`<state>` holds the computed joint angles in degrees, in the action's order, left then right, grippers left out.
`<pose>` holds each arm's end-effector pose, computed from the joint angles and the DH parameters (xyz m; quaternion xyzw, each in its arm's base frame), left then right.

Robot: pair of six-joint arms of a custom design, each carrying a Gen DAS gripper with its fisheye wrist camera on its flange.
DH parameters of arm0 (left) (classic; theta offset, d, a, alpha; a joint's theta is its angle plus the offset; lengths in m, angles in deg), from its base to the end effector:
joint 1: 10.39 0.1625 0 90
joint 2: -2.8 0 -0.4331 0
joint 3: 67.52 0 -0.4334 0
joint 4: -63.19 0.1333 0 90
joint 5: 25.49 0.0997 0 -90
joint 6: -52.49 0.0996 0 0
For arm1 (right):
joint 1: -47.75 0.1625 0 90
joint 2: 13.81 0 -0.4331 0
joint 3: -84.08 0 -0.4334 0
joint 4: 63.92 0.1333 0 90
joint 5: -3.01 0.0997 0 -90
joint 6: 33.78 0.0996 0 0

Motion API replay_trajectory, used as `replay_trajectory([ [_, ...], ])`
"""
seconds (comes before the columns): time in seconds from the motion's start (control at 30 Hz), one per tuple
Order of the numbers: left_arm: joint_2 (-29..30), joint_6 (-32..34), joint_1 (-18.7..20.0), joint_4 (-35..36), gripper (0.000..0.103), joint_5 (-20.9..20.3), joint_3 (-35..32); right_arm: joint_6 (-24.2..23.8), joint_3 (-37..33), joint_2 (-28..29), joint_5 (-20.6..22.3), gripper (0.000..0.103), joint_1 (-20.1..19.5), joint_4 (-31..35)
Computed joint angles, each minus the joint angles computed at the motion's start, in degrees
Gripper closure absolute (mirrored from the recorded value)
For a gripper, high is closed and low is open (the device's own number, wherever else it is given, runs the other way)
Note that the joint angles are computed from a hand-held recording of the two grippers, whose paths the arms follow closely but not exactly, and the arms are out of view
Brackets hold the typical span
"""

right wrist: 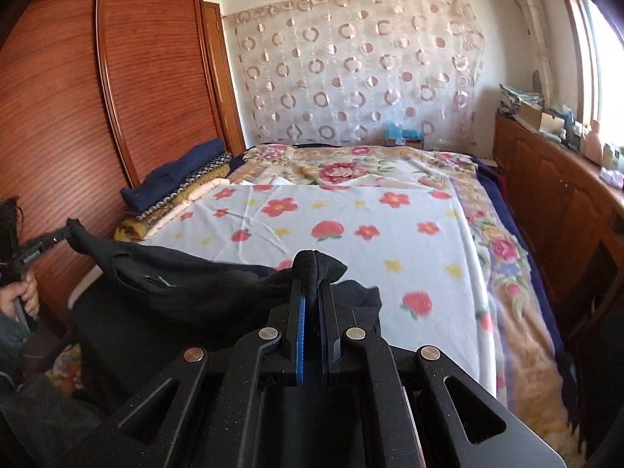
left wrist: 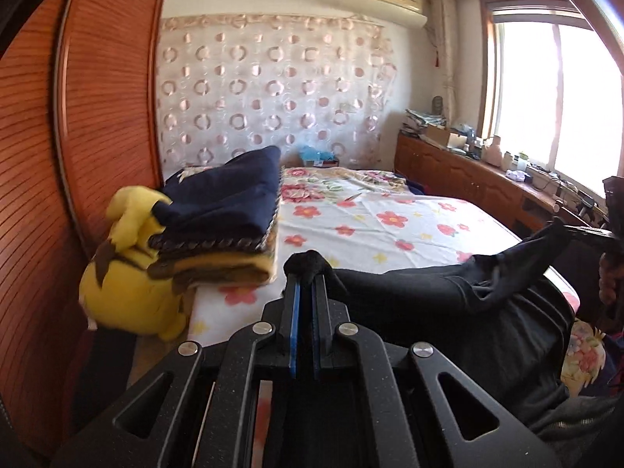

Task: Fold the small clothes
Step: 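Grasp the opposite shirt edge with the right tool while the left tool holds its edge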

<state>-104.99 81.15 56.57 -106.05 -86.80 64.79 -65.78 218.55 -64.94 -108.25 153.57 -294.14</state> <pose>0.0137 -0.4306 0.4259 0.2727 0.8240 -0.4339 0.2416 0.2173 -0.4106 0.1020 0.2700 -0.8257 0.4406 0.2265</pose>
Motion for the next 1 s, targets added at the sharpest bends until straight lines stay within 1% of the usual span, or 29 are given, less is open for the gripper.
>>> replay_trajectory([
  [0.13,-2.89,-1.48,-0.52,1.7,0.098,0.79,1.59,1.15,2.09,-1.15,-1.15,0.098,1.28,-0.24],
  [0.23,-4.83,-1.98,-0.9,4.3,0.098,0.84,2.06,1.03,2.62,-2.08,-4.26,0.098,3.06,2.11],
  [0.27,-5.28,-1.73,-0.97,4.71,0.098,1.01,2.31,1.36,3.06,-2.67,-4.55,0.098,3.42,2.99],
  [0.33,-5.23,-0.91,-0.72,3.73,0.098,1.48,3.14,2.0,2.71,-3.43,-4.39,0.098,3.15,6.05],
  [0.4,-4.09,-1.4,0.17,3.81,0.097,1.94,3.26,1.02,2.46,-2.61,-5.37,0.098,2.68,6.11],
  [0.43,-3.06,-2.35,1.05,4.45,0.097,1.34,2.9,1.63,2.3,-2.04,-6.07,0.098,2.17,6.33],
  [0.5,-2.46,-2.73,1.3,4.34,0.097,1.78,3.07,2.49,2.03,-1.1,-7.1,0.098,1.55,6.43],
  [0.57,-1.96,-2.05,0.88,3.31,0.097,3.14,3.6,1.96,1.66,-0.04,-7.92,0.098,1.36,5.82],
  [0.6,-1.89,-1.75,0.81,3.7,0.095,3.21,3.56,1.85,1.65,0.28,-8.25,0.098,1.4,5.63],
  [0.63,-2.15,-1.43,0.66,3.89,0.089,3.19,3.67,1.92,1.03,0.36,-8.76,0.098,1.69,6.36],
  [0.7,-2.77,-0.96,0.23,3.54,0.082,3.2,3.9,1.91,0.84,0.0,-8.94,0.098,1.96,6.86],
  [0.77,-3.13,-0.74,0.38,3.37,0.075,2.46,3.55,1.93,0.91,-0.51,-9.19,0.094,2.51,7.01],
  [0.8,-3.12,-1.01,0.48,3.32,0.068,2.61,3.26,1.75,1.24,-0.38,-9.51,0.094,2.8,6.21],
  [0.87,-2.56,-1.69,0.96,4.55,0.066,2.55,2.03,1.09,0.98,-0.41,-10.32,0.093,3.41,6.0],
  [0.9,-2.22,-1.7,1.08,5.02,0.064,2.68,1.64,0.34,1.43,-0.2,-10.38,0.093,3.25,4.91],
  [0.93,-1.35,-1.91,1.24,6.33,0.059,3.25,0.66,-0.22,1.48,-0.36,-10.5,0.093,3.49,4.48],
  [0.97,-0.81,-1.94,1.47,7.07,0.057,3.08,0.1,-0.54,1.66,-0.59,-10.71,0.093,3.86,3.96],
  [1.0,0.42,-1.78,2.0,7.83,0.053,2.24,-1.02,-0.88,1.96,-0.82,-10.94,0.093,4.13,3.33],
])
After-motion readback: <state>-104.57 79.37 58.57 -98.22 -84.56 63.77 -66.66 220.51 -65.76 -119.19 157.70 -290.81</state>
